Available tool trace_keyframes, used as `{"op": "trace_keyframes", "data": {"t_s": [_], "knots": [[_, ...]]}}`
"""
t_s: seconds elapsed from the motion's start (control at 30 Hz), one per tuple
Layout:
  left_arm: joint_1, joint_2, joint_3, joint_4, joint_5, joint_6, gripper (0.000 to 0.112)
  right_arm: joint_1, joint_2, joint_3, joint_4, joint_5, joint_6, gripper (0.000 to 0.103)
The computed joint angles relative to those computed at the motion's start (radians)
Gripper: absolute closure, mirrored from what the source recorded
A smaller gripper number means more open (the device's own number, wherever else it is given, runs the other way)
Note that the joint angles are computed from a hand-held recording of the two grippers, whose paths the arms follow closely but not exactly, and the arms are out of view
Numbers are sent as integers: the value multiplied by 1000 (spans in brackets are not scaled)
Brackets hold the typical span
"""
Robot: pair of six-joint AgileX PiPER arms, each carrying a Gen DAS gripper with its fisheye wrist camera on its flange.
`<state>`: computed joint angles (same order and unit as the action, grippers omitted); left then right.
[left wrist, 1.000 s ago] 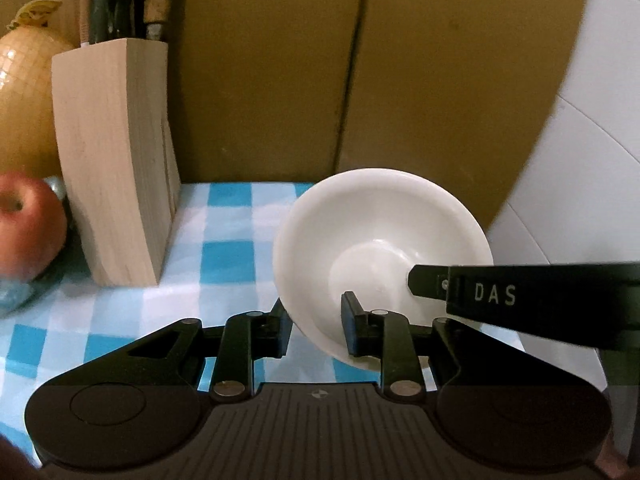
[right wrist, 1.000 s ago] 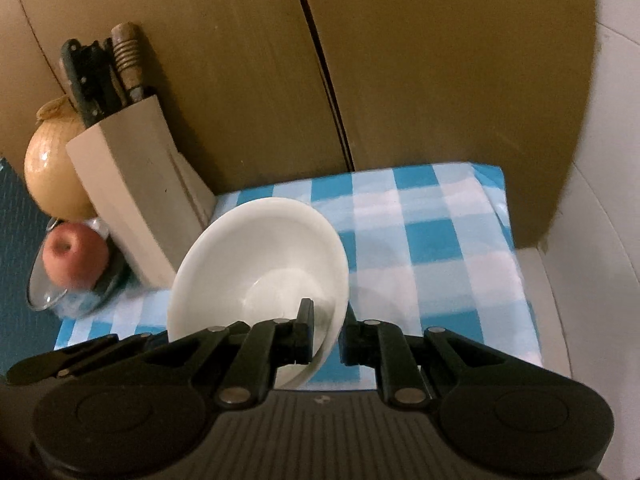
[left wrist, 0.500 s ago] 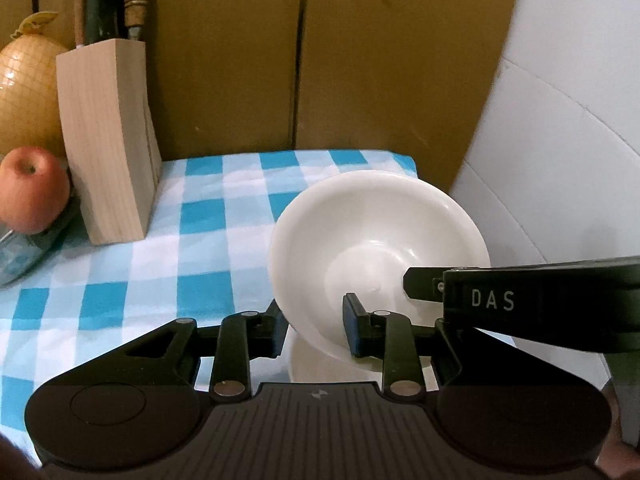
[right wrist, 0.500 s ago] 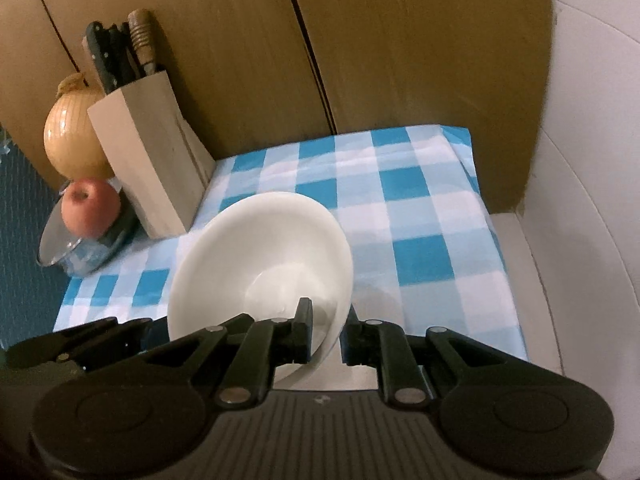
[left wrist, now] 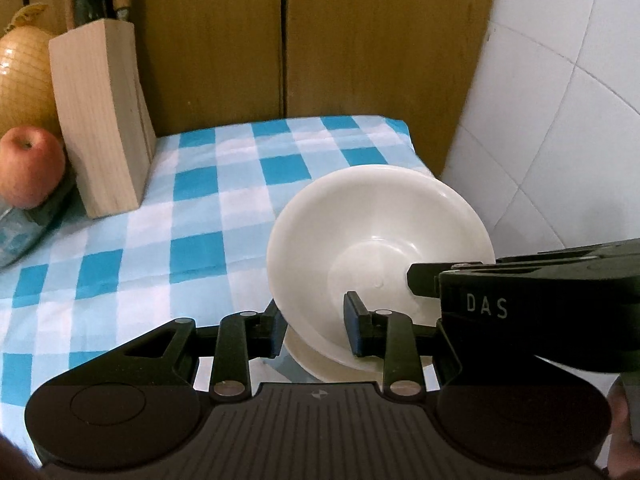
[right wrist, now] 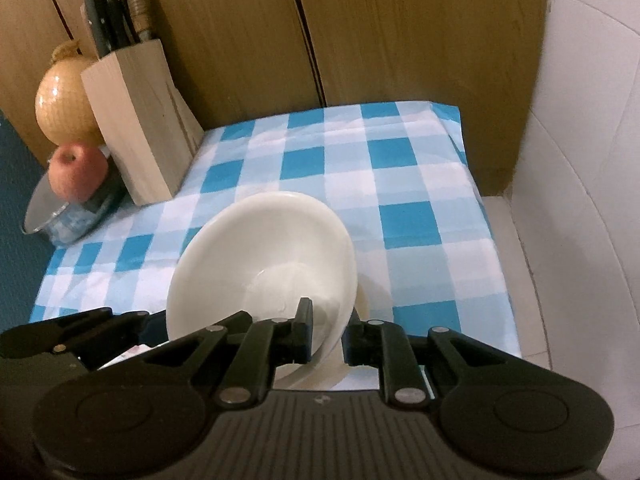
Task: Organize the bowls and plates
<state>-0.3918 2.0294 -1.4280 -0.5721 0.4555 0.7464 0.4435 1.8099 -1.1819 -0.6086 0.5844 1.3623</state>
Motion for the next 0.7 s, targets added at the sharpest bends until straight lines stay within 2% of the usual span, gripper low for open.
{"op": "trace_keyframes", "data": {"t_s": [0.57, 0.7], "knots": [[-2, 44, -43, 71, 24, -63, 74, 9, 45, -47, 5, 40, -23, 88], [-3, 47, -42, 72, 17, -60, 71, 11, 44, -46, -15, 51, -9, 78]]}}
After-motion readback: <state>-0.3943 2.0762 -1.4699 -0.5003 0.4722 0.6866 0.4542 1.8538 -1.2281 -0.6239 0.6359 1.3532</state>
